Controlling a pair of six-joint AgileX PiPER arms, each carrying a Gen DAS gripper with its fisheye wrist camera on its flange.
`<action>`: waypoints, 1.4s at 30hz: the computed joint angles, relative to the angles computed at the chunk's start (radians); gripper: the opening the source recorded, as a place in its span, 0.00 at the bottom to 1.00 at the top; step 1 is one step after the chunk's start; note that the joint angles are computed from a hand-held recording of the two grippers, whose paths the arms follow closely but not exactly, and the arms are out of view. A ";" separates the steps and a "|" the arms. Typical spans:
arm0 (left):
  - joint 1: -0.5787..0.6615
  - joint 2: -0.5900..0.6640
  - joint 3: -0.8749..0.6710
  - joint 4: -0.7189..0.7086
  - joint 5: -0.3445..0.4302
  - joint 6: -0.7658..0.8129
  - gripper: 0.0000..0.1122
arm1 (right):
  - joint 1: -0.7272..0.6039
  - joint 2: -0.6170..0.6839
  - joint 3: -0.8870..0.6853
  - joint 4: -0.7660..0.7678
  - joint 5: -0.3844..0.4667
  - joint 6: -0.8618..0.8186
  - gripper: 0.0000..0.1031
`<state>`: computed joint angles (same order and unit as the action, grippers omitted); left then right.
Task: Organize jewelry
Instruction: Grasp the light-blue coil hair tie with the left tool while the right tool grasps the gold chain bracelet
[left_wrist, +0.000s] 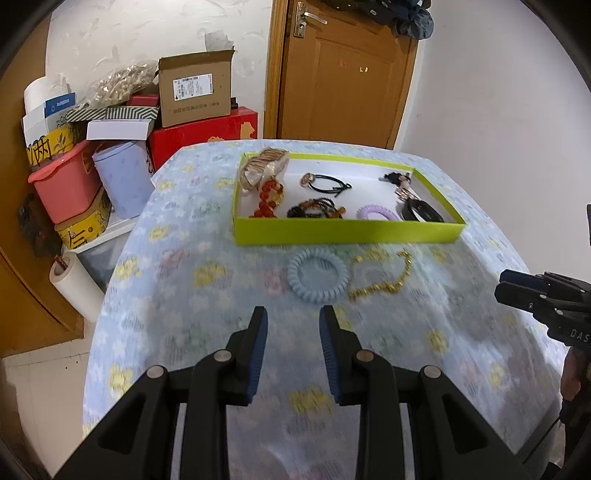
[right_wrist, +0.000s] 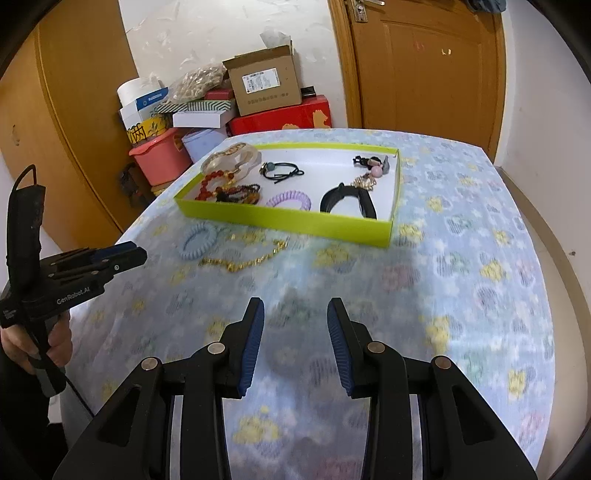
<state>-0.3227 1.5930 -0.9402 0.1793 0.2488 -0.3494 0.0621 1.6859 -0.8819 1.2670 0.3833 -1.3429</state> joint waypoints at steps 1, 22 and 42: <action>-0.005 -0.009 0.009 0.005 0.000 -0.008 0.27 | -0.002 -0.007 0.013 0.009 0.000 -0.012 0.36; 0.025 0.153 -0.159 -0.061 0.043 0.049 0.27 | 0.012 0.018 0.006 -0.010 0.002 0.016 0.46; 0.030 0.250 -0.250 0.015 0.062 0.006 0.09 | 0.095 0.250 -0.283 -0.220 0.049 0.220 0.53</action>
<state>-0.2927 1.8426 -1.1900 0.1939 0.3110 -0.3439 0.1570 1.9357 -1.1649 1.0474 0.4326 -1.1228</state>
